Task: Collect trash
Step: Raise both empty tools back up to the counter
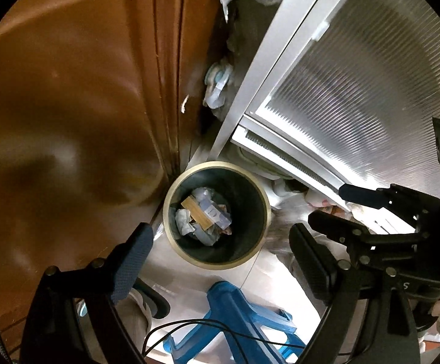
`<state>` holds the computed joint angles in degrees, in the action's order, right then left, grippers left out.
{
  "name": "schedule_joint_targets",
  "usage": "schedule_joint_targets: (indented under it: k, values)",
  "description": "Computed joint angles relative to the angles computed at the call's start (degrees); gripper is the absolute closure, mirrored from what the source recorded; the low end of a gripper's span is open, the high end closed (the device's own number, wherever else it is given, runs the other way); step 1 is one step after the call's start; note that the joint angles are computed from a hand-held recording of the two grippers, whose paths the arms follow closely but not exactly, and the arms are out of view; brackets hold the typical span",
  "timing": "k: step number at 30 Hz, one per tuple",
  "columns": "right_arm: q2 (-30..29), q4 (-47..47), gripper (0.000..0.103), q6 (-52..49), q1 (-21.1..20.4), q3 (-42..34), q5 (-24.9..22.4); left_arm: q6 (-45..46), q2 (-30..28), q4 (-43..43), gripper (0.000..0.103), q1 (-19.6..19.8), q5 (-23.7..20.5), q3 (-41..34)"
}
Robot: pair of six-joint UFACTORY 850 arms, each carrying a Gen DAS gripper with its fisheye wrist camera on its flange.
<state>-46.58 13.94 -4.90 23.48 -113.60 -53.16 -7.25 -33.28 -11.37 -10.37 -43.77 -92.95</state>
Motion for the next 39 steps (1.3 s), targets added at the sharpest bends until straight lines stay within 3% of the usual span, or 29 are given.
schedule_joint_targets:
  k: [16,32,35,39]
  values:
    - [6.74,-1.12,0.041,-0.26,0.99,4.48,2.22,-2.49,8.18,1.28,0.013,-1.44,2.15,4.66]
    - [19.23,-14.66,0.041,4.33,4.43,9.5,6.82,-6.68,19.34,6.31,0.013,-4.12,4.27,5.06]
    - [20.21,-14.59,0.047,5.07,4.36,7.55,6.36,-6.37,20.21,7.24,0.013,-3.83,3.37,2.99]
    - [18.18,-14.3,0.061,3.95,4.48,0.33,1.77,-4.89,19.77,8.73,0.013,-3.2,0.08,-2.03]
